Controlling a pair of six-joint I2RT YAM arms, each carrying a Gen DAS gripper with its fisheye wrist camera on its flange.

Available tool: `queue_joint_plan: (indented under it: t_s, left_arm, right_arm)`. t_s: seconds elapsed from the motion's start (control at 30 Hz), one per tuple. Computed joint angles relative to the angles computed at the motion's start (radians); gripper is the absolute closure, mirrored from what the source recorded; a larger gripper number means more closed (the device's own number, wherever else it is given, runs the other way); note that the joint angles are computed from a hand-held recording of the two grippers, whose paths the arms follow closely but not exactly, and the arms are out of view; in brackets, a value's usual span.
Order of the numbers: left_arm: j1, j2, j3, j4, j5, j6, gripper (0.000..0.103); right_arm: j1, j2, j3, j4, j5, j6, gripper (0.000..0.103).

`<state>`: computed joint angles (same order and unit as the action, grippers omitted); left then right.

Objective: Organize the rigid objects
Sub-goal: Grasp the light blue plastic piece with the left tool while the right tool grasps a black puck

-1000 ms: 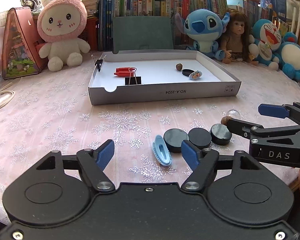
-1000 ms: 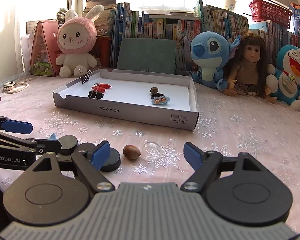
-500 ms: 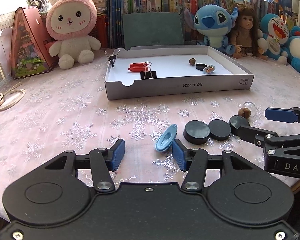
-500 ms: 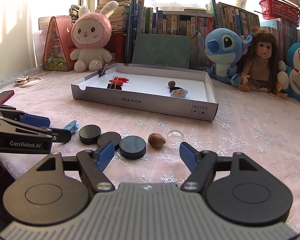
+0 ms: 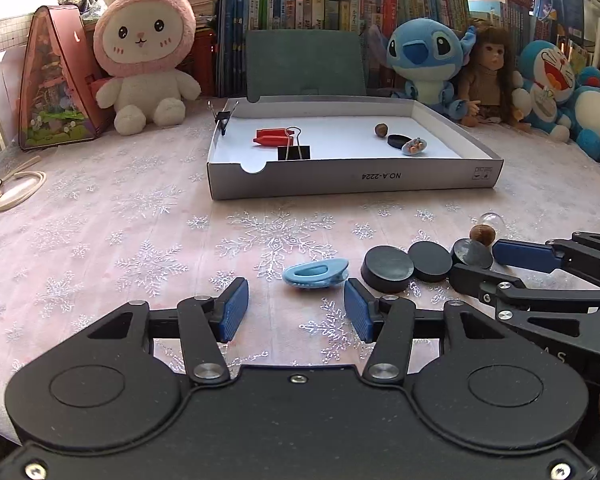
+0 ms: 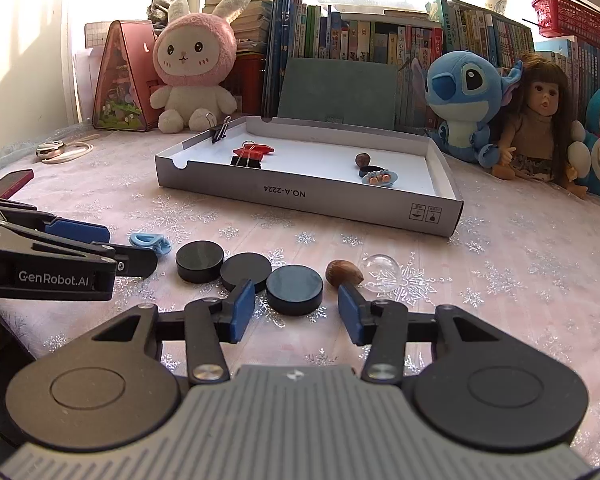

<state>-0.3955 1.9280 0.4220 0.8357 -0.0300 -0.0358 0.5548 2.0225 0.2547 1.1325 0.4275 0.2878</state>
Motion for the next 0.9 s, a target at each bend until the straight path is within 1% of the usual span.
queue_joint_plan:
  t_s: [0.1, 0.17, 0.27, 0.53, 0.57, 0.67, 0.9]
  left_arm:
    - [-0.018, 0.013, 0.014, 0.001, -0.005, -0.025, 0.052]
    - [-0.022, 0.019, 0.02, 0.004, -0.005, -0.041, 0.052]
    - [-0.032, 0.035, 0.031, 0.015, -0.021, -0.05, 0.053]
    - [-0.044, 0.053, 0.037, 0.034, -0.049, -0.036, 0.063]
    - [-0.046, 0.055, 0.037, 0.037, -0.052, -0.034, 0.067]
    - [-0.054, 0.056, 0.034, 0.042, -0.066, -0.026, 0.067]
    - [-0.046, 0.029, 0.036, 0.005, -0.038, -0.031, 0.068]
  right_arm:
    - [0.006, 0.001, 0.007, -0.011, 0.014, 0.006, 0.054]
    - [0.005, -0.002, 0.009, -0.018, 0.017, 0.017, 0.058]
    - [0.001, -0.004, 0.011, -0.024, 0.019, 0.033, 0.059]
    - [0.006, 0.004, 0.024, -0.028, 0.025, 0.042, 0.061]
    - [0.007, 0.006, 0.027, -0.03, 0.026, 0.045, 0.063]
    - [0.013, 0.011, 0.033, -0.032, 0.03, 0.051, 0.066]
    - [0.008, -0.006, 0.027, -0.029, 0.013, 0.073, 0.066]
